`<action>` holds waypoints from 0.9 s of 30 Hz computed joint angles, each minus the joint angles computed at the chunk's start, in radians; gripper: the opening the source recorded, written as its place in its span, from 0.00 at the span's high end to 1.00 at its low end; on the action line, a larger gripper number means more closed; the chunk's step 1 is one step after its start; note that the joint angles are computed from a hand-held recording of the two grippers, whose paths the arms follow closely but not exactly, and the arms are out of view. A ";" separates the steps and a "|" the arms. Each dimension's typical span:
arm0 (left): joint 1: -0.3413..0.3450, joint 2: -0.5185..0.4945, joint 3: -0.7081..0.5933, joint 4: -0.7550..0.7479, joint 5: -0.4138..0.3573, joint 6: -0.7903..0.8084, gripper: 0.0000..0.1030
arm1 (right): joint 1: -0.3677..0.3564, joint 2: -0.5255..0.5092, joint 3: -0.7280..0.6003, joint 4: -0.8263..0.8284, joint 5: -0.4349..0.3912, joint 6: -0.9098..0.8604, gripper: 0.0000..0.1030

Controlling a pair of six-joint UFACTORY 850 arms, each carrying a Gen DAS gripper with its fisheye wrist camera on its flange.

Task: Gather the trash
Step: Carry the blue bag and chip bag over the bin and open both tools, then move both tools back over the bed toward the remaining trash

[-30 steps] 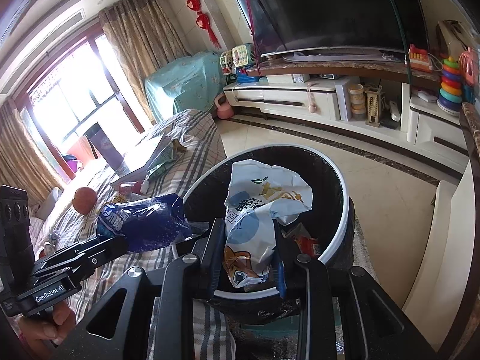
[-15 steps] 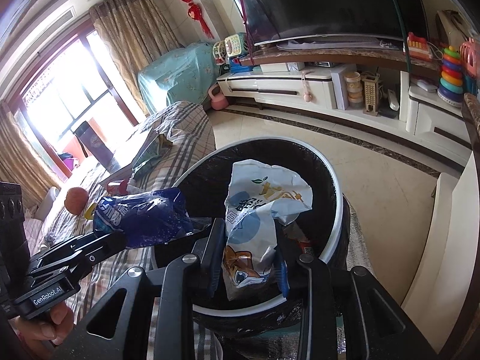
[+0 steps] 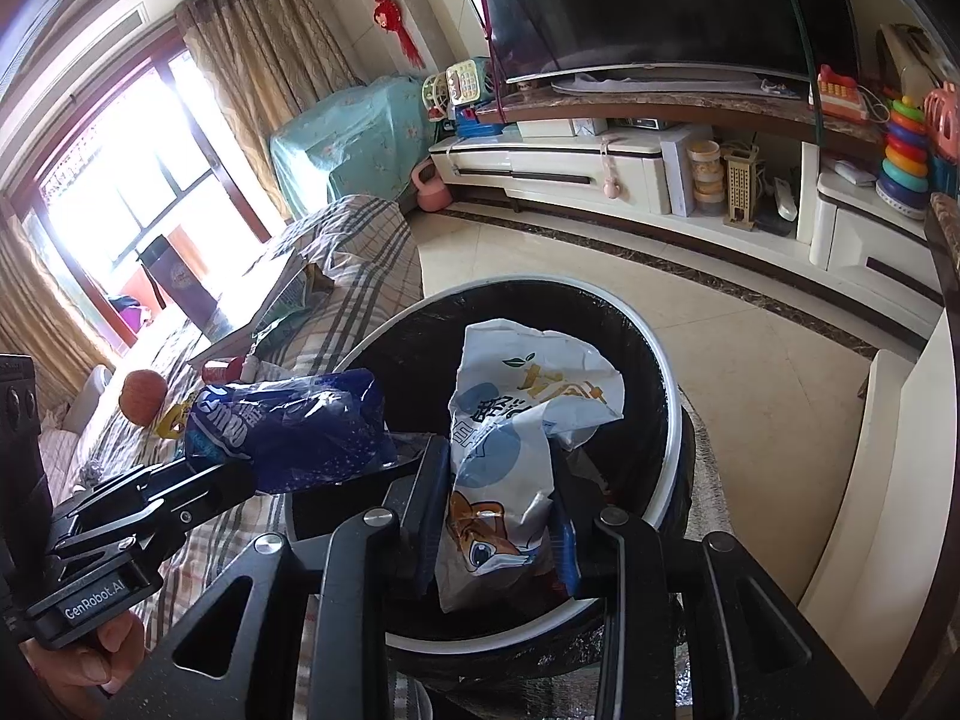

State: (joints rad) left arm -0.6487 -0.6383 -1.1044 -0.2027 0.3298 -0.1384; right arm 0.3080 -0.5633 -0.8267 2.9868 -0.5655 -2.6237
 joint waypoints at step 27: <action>0.027 0.085 0.179 -0.048 0.087 -0.091 0.29 | 0.058 0.065 0.087 0.053 -0.095 -0.004 0.08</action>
